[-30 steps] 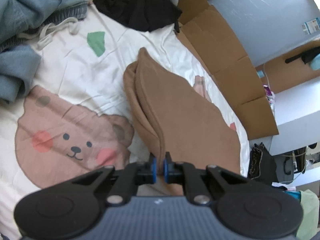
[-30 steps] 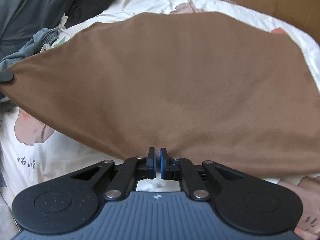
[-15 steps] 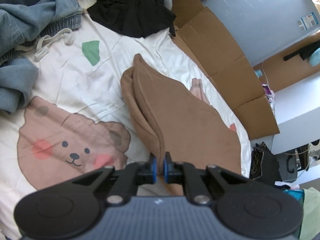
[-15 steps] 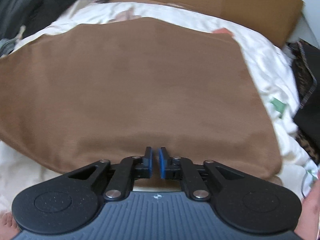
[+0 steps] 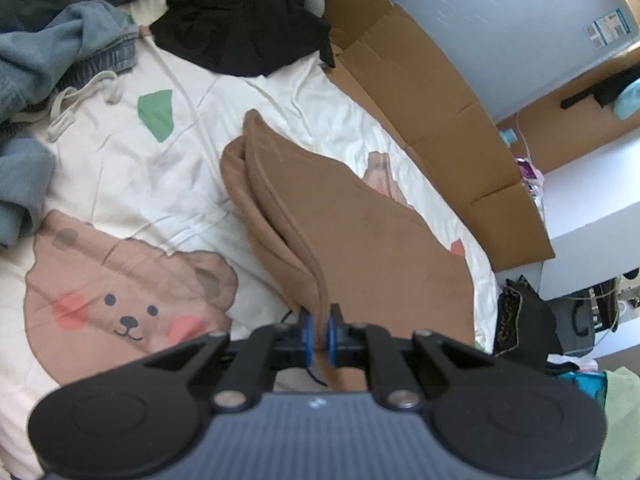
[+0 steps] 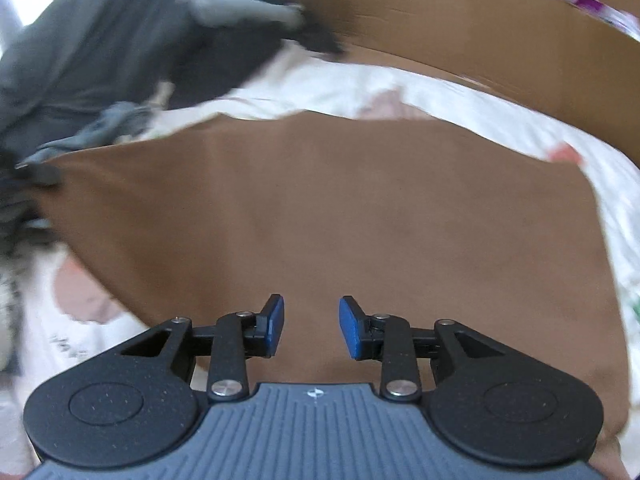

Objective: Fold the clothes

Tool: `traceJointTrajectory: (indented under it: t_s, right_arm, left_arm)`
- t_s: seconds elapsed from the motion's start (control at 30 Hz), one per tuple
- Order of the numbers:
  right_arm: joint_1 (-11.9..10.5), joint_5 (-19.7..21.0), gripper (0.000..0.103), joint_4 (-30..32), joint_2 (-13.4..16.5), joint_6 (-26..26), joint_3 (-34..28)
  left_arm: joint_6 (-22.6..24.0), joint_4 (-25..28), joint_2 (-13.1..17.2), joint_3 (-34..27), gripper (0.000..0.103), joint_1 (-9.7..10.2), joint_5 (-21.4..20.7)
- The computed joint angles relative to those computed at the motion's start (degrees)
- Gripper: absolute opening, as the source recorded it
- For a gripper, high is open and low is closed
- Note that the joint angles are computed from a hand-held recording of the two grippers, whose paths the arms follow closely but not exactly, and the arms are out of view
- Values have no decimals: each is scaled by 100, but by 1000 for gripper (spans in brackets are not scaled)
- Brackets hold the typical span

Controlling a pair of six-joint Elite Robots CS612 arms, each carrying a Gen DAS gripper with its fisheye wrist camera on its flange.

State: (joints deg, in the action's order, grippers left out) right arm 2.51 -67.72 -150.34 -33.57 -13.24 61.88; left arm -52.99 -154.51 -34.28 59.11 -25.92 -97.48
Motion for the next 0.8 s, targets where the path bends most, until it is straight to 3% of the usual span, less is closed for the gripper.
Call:
traceJointTrajectory:
  t_s: [0.1,0.43,0.57,0.8]
  right_arm:
    - [63,302,38,140,20,-503,-140]
    - [225,1122,40,285,94,-1185,-526]
    - [318,1241,51,302,144,-1495,-675]
    - [424,1202,51,258,231,-1543,-841]
  left_arm:
    - [5,165,57,-196,7,-1,-53]
    - [-39,789,244,-764,7,2,-133]
    - [-87,829,283,-842,7,8,-172]
    - [-623,632,323,-831,7,50,-249]
